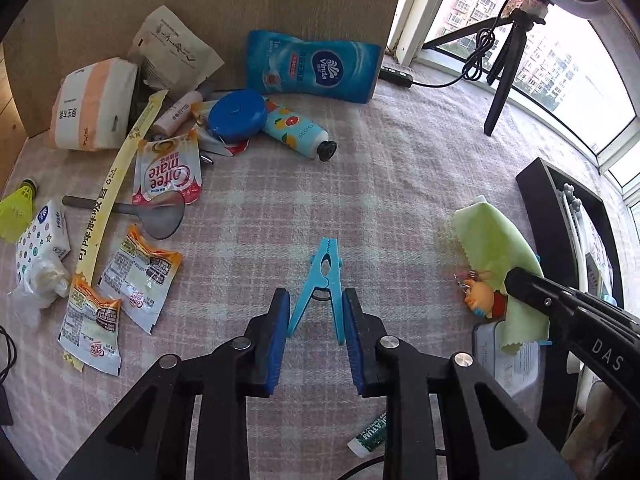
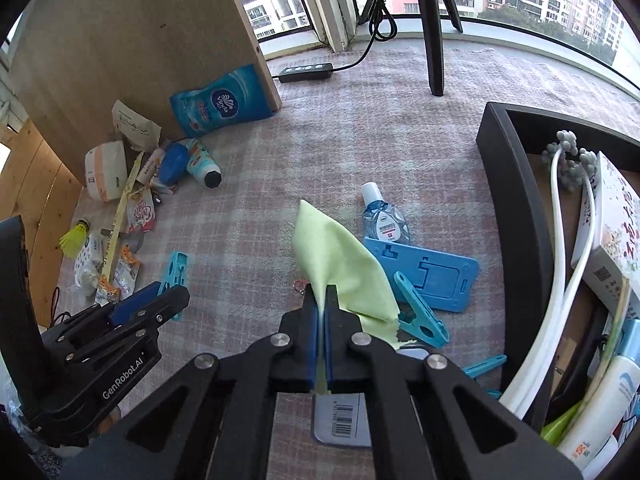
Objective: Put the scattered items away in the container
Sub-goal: 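Carry the clothespin and cloth over the black tray and release both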
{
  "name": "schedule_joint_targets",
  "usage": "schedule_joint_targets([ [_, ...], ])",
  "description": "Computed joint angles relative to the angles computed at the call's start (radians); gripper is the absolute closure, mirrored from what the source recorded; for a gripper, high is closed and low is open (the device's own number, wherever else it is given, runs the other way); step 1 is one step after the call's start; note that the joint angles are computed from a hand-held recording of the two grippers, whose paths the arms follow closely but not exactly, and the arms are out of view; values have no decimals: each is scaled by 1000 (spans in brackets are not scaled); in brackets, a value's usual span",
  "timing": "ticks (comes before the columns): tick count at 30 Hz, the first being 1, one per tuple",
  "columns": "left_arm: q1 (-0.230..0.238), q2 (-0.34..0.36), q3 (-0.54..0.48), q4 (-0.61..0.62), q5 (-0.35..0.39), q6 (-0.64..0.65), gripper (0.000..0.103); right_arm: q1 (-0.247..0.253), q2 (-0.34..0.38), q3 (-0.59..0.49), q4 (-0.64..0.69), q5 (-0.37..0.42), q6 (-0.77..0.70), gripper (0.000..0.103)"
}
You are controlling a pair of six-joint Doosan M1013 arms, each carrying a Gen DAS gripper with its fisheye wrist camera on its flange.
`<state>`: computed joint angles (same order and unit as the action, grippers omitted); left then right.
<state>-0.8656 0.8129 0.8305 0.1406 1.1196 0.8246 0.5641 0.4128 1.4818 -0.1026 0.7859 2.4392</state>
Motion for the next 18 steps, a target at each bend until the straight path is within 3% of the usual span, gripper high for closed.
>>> schedule_joint_targets([
  [11,-19,-1,-35,-7,-18,6,78,5,-62,51,-92,-44,110,100],
  [18,-49,47,-162,-45,-4,80,78,15,-129,98,-232,-36,242,101],
])
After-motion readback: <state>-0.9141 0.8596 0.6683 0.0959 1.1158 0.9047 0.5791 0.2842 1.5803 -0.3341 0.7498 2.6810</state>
